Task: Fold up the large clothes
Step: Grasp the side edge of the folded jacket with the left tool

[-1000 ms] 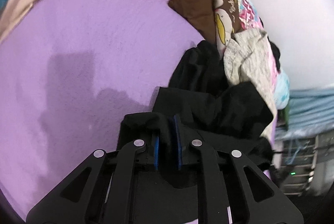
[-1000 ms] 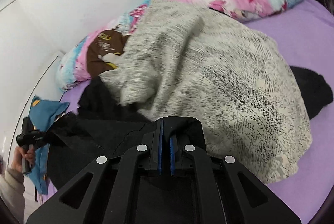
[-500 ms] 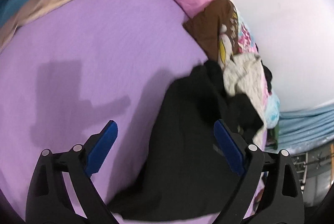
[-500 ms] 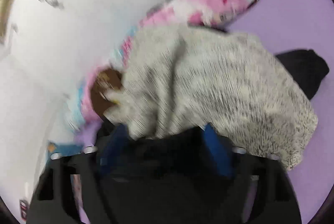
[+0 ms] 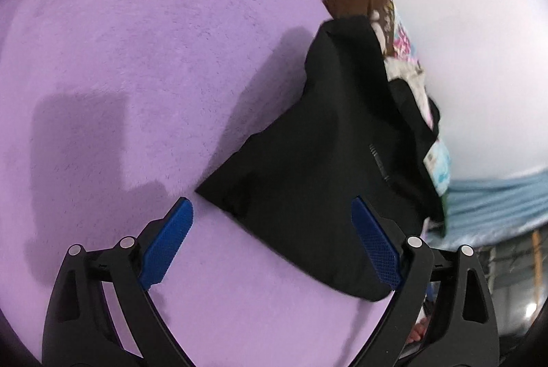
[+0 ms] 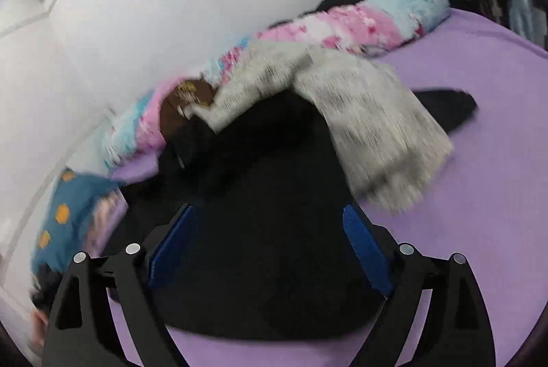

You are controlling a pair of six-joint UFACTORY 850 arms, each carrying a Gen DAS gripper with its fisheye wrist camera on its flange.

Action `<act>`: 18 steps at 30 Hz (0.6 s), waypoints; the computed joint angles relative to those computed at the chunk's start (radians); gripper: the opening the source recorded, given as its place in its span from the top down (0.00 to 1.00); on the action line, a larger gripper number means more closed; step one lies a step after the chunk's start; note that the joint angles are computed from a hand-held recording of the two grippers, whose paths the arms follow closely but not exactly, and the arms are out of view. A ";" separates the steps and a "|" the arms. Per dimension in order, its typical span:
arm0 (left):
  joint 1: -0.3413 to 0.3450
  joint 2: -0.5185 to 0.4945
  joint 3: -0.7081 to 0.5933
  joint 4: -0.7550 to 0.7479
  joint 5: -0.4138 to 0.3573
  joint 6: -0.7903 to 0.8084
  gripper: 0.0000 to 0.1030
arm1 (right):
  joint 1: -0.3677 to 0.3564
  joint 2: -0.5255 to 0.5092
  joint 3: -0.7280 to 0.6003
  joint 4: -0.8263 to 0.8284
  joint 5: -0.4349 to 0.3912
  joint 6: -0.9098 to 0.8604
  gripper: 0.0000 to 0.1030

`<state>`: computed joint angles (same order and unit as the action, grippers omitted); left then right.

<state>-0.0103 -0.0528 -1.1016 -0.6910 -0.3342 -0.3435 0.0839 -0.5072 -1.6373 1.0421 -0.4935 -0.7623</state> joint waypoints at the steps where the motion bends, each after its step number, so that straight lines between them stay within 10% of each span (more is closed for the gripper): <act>1: -0.001 -0.013 -0.015 0.044 -0.023 -0.040 0.13 | 0.005 0.000 0.012 -0.046 0.012 0.025 0.17; 18: 0.084 -0.050 0.029 -0.299 -0.075 0.225 0.13 | -0.040 -0.147 -0.108 -0.213 -0.145 0.253 0.15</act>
